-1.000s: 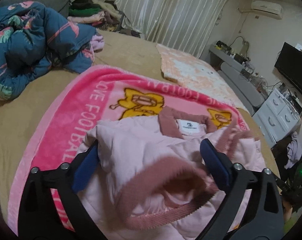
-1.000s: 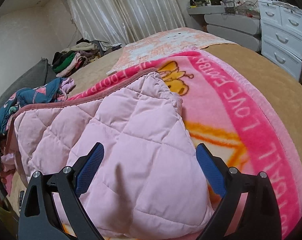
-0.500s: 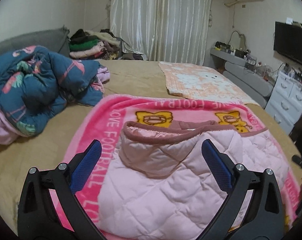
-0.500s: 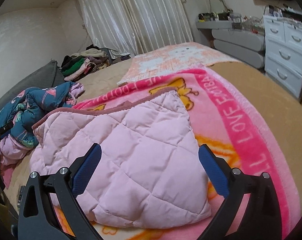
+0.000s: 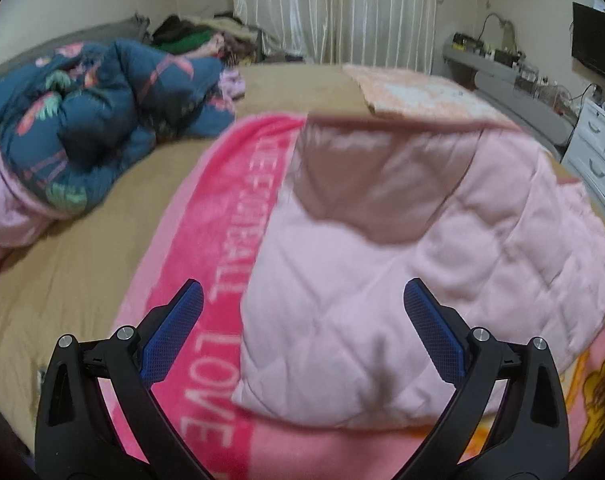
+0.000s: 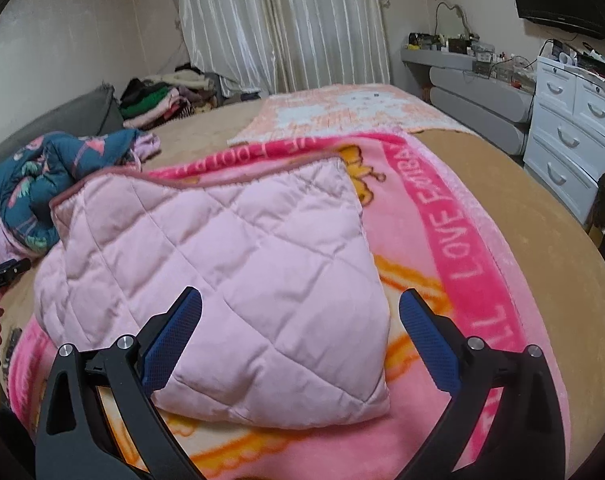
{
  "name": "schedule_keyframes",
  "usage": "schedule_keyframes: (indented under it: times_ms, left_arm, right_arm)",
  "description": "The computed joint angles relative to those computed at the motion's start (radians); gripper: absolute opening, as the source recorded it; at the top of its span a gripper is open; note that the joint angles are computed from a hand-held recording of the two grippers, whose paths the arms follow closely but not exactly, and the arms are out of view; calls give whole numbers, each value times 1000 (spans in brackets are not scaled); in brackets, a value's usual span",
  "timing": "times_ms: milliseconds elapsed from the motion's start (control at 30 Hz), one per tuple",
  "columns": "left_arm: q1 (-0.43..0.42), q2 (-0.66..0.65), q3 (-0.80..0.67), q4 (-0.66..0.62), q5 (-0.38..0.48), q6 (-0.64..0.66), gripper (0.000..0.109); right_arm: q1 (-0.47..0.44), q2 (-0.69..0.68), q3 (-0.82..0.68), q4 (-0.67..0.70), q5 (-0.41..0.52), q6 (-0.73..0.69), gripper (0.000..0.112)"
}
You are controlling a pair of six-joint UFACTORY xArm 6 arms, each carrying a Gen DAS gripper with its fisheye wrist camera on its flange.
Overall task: Fold large clothes
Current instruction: 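Lift both tools away and move them to the folded jacket's side edge, then grasp the jacket's side edge with the left gripper while the right gripper grasps it too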
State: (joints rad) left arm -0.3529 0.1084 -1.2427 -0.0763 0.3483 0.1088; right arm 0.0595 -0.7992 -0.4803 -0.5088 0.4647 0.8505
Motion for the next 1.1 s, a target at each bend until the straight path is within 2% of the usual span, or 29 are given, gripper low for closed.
schedule_keyframes:
  times_ms: [133, 200, 367, 400, 433, 467, 500, 533, 600, 700, 800, 900, 967, 1100]
  left_arm:
    - [10, 43, -15, -205, 42, 157, 94]
    - [14, 65, -30, -263, 59, 198, 94]
    - [19, 118, -76, -471, 77, 338, 94]
    - [14, 123, -76, -491, 54, 353, 88]
    - [12, 128, -79, -504, 46, 365, 70]
    - [8, 134, -84, -500, 38, 358, 59]
    - [5, 138, -89, -478, 29, 335, 41]
    - [4, 144, -100, -468, 30, 322, 30]
    - [-3, 143, -106, -455, 21, 312, 17]
    - [-10, 148, -139, -396, -2, 281, 13]
    - [-7, 177, -215, -341, -2, 222, 13]
    - [-2, 235, -331, -310, 30, 170, 13]
    - [-6, 280, -403, -225, 47, 94, 13]
    - [-10, 361, -512, -139, 80, -7, 13]
  right_arm:
    - [-20, 66, -19, 16, -9, -41, 99]
    - [-37, 101, -27, 33, -27, -71, 99]
    - [-106, 176, -26, 156, -98, -155, 98]
    - [-113, 187, -27, 176, -104, -170, 97]
    - [-115, 208, -35, 220, -108, -210, 77]
    - [-110, 222, -38, 259, -122, -244, 62]
    - [-108, 230, -45, 255, -116, -245, 49]
    - [-105, 238, -55, 210, -114, -218, 33]
    - [-97, 240, -64, 156, -131, -186, 21]
    - [-97, 241, -105, -1, -135, -78, 16]
    - [-125, 253, -160, -84, -166, -10, 15]
    - [-155, 317, -241, -70, -200, -20, 15]
    - [-165, 378, -309, -111, -197, 9, 15]
    - [-188, 494, -395, -111, -187, 35, 15]
